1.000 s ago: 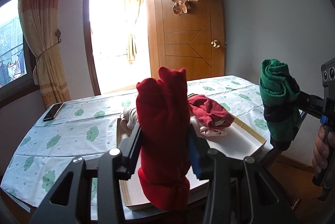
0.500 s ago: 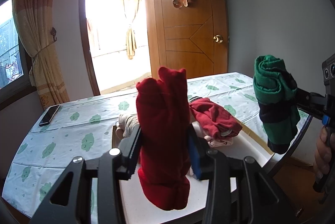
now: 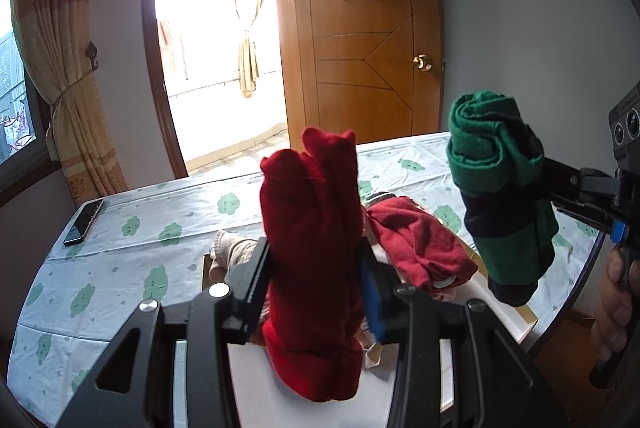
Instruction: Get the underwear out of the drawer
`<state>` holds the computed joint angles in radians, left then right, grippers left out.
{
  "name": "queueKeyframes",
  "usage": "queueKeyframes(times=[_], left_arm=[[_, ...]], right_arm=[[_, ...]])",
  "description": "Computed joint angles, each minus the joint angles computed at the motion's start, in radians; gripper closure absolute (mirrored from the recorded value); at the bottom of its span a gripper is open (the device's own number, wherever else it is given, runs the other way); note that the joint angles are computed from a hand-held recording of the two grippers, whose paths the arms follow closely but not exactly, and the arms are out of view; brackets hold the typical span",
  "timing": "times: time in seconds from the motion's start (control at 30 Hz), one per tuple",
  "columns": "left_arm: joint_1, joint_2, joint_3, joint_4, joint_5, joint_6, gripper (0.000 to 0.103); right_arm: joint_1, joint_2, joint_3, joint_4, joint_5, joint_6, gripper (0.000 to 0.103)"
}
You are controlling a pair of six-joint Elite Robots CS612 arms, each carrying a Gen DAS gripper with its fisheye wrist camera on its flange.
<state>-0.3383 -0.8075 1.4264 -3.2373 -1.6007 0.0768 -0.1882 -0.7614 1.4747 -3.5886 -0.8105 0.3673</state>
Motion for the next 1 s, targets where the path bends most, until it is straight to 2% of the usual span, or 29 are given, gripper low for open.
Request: queueKeyframes(times=[0.37, 0.53, 0.87, 1.0], left_arm=[[-0.001, 0.050, -0.100, 0.038, -0.001, -0.022, 0.063], [0.001, 0.073, -0.141, 0.086, 0.009, -0.043, 0.063], [0.018, 0.114, -0.225, 0.163, -0.025, -0.153, 0.063], [0.015, 0.130, -0.251, 0.189, -0.017, -0.159, 0.063]], right_arm=[[0.027, 0.040, -0.103, 0.096, -0.055, 0.030, 0.085], [0.034, 0.055, -0.136, 0.122, -0.079, 0.051, 0.085], [0.040, 0.085, -0.193, 0.189, -0.121, 0.079, 0.085], [0.041, 0.097, -0.208, 0.206, -0.135, 0.080, 0.085]])
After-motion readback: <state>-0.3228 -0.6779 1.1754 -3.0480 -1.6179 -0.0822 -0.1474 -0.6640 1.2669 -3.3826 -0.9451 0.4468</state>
